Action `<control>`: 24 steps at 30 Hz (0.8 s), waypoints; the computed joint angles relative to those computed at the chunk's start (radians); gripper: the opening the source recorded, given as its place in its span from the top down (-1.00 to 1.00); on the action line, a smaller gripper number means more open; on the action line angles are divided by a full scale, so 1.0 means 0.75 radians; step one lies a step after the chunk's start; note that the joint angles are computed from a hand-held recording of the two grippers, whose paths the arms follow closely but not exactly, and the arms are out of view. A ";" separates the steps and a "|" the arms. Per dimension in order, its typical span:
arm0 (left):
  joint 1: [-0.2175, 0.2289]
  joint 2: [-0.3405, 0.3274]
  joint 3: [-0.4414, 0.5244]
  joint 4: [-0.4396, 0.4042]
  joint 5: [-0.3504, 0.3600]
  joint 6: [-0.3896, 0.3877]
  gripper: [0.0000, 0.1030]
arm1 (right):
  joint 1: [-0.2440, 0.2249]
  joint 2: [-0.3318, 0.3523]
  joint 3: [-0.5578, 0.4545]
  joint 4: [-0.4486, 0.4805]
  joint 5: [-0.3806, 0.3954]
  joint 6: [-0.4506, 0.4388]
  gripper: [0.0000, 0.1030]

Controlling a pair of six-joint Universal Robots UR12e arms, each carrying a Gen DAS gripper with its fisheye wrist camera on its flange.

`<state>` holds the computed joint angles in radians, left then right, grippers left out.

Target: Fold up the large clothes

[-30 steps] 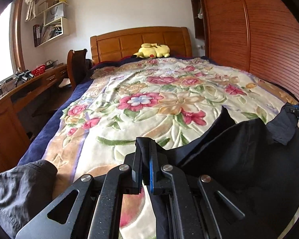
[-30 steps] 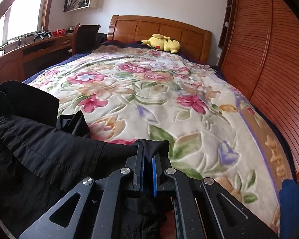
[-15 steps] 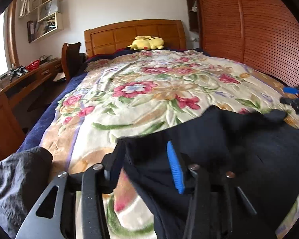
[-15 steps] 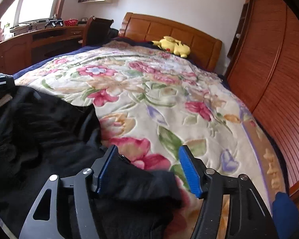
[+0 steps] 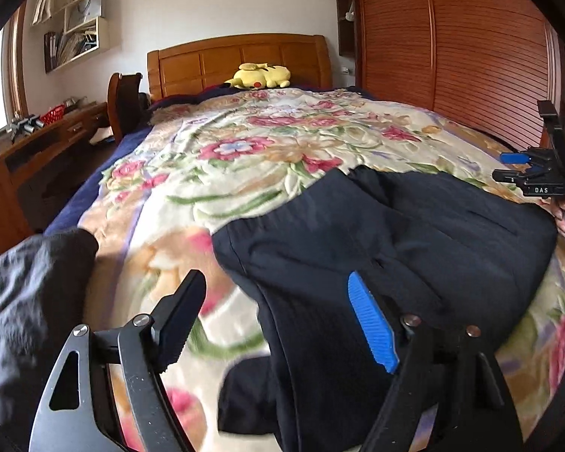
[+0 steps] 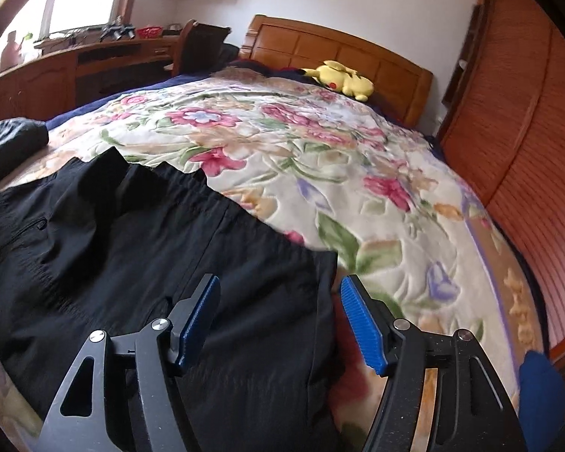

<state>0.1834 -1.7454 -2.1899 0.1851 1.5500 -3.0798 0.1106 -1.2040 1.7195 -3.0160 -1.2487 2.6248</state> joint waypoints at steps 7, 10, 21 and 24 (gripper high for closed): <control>0.009 0.024 -0.080 0.014 -0.027 -0.018 -0.53 | -0.054 -0.102 0.157 -0.021 0.075 0.025 -0.33; 0.004 0.026 -0.098 0.017 -0.014 -0.008 -0.53 | -0.073 -0.140 0.206 -0.007 0.076 0.037 -0.33; -0.016 0.036 -0.107 -0.053 0.021 0.015 -0.53 | -0.080 -0.144 0.223 0.098 -0.028 0.148 -0.62; -0.016 0.032 -0.105 -0.078 0.021 0.012 -0.53 | -0.070 -0.127 0.215 0.112 -0.036 0.172 -0.64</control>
